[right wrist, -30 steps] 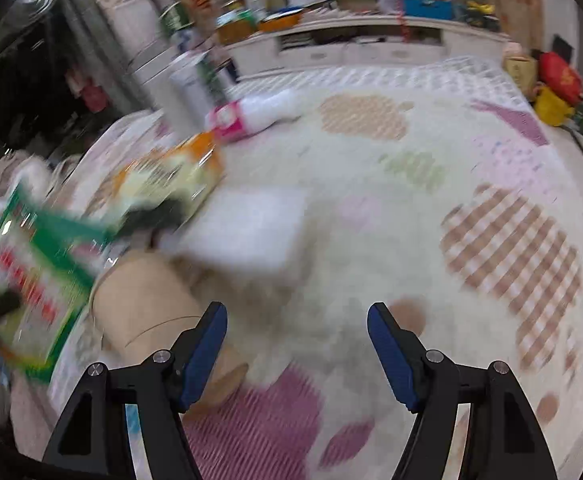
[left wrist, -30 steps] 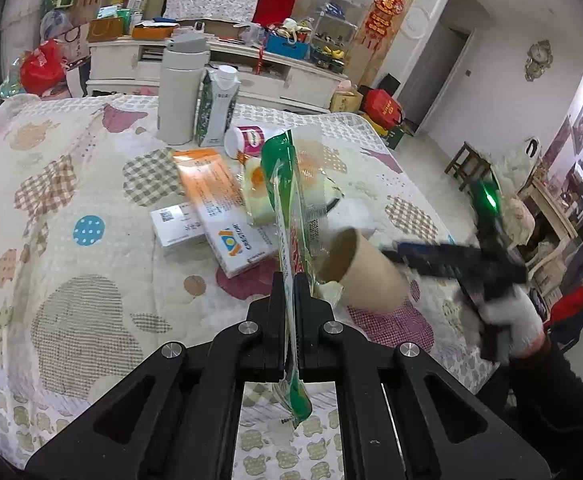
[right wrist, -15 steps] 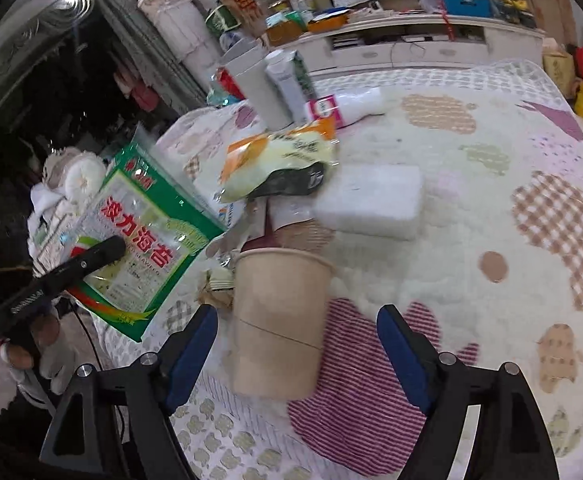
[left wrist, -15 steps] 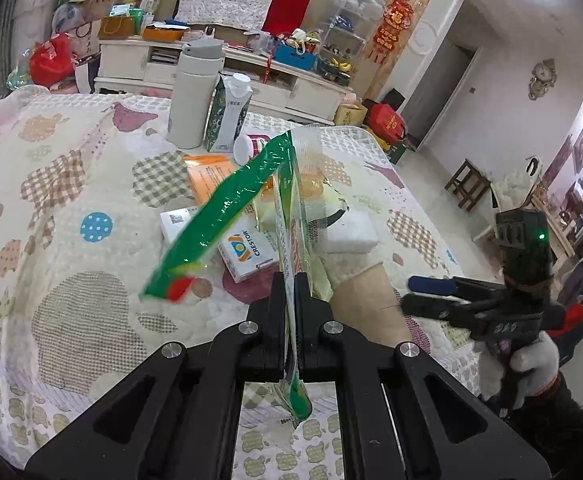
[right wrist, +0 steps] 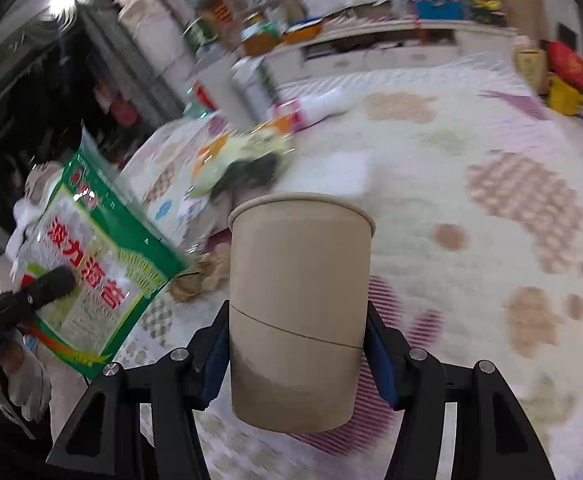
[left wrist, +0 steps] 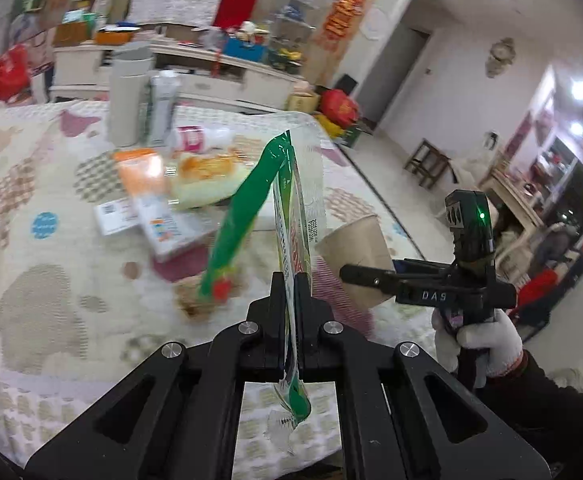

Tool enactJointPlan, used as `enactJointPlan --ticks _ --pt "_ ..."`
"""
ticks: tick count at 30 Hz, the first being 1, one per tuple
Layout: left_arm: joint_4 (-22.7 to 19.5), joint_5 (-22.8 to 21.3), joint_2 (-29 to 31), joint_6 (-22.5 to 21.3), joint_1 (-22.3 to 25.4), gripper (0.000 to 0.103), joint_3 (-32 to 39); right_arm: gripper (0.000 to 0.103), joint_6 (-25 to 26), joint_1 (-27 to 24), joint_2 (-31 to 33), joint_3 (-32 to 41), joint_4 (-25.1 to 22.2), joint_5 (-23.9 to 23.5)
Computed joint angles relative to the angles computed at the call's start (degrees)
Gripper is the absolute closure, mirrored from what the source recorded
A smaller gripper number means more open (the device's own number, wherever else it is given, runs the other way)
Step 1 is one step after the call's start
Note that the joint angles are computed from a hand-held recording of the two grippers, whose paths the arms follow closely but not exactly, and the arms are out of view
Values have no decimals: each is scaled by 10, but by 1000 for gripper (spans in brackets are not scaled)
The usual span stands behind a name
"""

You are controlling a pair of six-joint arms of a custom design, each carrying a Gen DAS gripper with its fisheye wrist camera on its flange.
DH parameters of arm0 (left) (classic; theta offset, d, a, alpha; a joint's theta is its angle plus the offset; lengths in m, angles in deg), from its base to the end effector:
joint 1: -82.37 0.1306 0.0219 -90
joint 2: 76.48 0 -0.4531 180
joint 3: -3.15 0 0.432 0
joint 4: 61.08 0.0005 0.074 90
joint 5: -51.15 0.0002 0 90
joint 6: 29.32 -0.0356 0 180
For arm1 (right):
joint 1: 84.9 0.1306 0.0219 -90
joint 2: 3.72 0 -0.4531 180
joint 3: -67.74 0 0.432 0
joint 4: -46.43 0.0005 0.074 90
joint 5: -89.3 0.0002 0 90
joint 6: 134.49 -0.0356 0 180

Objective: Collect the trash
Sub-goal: 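Carry the bag and tube to the black bin and open both tools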

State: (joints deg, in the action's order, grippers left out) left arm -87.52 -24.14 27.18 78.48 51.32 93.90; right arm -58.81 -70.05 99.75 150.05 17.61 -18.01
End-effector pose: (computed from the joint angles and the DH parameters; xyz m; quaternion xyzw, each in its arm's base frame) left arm 0.5380 -0.3350 0.4055 0.1578 0.8842 -0.2808 0.3384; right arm 0.5770 0.1634 0.3325 -0.0558 0.9287 0.2220 0.2918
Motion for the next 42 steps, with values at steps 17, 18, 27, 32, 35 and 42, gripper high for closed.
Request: enactJointPlan --ticks 17,18,27,32,35,42 --pt "-81 8 143 -68 -96 102 202 45 -46 -129 -116 -122 34 38" --pt "-88 6 153 -72 -101 102 217 45 -48 -138 -122 -128 36 38" --pt "-155 14 242 -101 -140 102 347 45 -61 -203 -158 -173 35 54" --pt "-184 19 284 -114 -155 102 412 44 -62 -234 -177 -194 32 60" --pt "-204 23 308 -115 -164 102 450 44 -64 -252 -187 -206 32 65" --pt "-259 37 370 -120 -181 102 552 44 -67 -289 -195 -225 31 76"
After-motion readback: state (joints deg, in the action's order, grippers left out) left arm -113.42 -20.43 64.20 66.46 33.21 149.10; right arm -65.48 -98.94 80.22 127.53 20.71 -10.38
